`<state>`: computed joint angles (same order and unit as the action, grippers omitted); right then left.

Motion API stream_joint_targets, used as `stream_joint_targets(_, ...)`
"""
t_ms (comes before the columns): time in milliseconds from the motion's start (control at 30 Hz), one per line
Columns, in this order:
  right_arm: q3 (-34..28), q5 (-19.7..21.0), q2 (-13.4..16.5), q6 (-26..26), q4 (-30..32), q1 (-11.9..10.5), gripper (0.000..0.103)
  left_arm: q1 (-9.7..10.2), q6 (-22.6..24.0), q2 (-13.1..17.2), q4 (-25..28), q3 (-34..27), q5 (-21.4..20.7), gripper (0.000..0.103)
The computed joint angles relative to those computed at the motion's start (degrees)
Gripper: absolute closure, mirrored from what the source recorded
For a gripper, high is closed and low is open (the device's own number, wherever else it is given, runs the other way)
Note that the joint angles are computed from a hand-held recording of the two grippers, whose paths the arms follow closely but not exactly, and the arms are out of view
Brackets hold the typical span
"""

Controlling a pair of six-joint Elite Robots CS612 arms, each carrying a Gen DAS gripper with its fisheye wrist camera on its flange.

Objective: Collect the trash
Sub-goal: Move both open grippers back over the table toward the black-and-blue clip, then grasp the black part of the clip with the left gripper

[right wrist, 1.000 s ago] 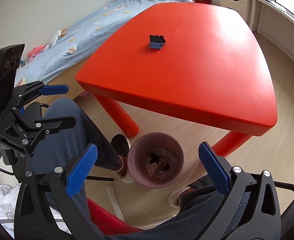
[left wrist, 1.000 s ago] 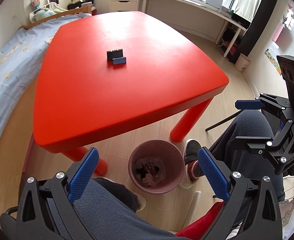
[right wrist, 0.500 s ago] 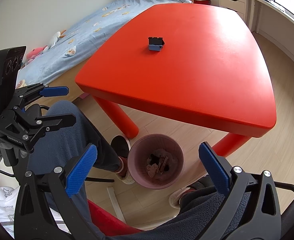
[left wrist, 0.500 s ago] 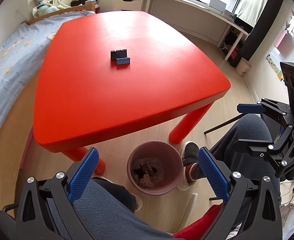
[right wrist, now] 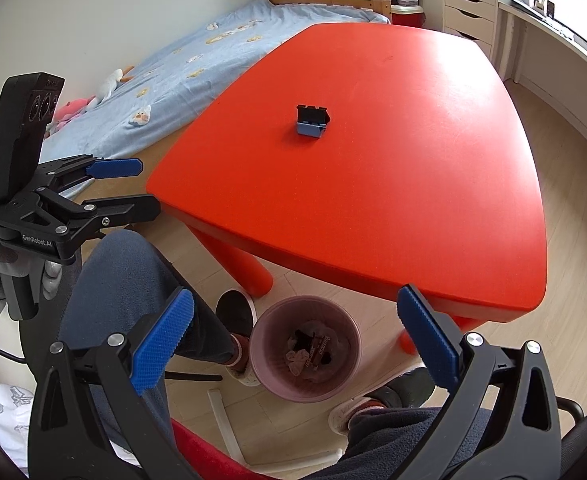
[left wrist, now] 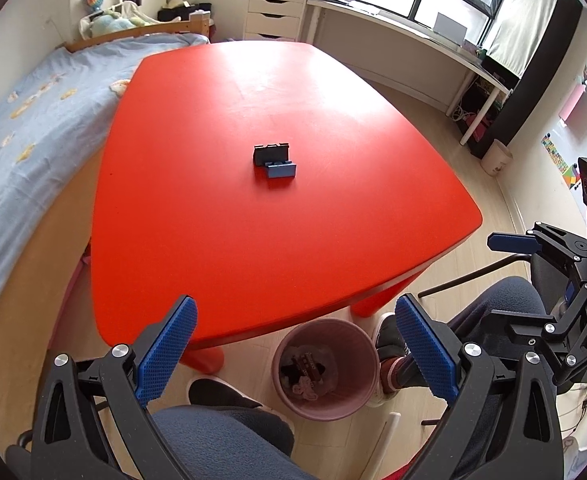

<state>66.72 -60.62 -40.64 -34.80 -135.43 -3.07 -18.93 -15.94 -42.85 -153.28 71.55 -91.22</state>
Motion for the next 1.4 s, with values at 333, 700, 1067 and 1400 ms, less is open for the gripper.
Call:
stream_joint_targets(333, -8.79, 0.08, 4.38, 1.27, 1.14, 1.61, 0.003, 1.56, 0.27, 4.56, 3.32, -9.47, -0.64, 0.008)
stream_joint_targets(700, -18.6, -1.27, 10.13, 3.22, 4.84, 3.05, 0.003, 2.48, -0.71, 10.87, 11.0, -21.24, -1.58, 0.008)
stream_joint_targets(1067, -25.88, -2.54, 14.94, 5.28, 7.66, 3.82, 0.003, 2.85, -1.83, 18.64, 21.47, -35.02, -3.25, 0.008)
stream_joint_targets(1400, -30.19, -1.96, 17.82, 7.23, 8.98, 4.17, 0.003, 3.05, -3.24, 23.92, 29.41, -44.62, -3.71, 0.008)
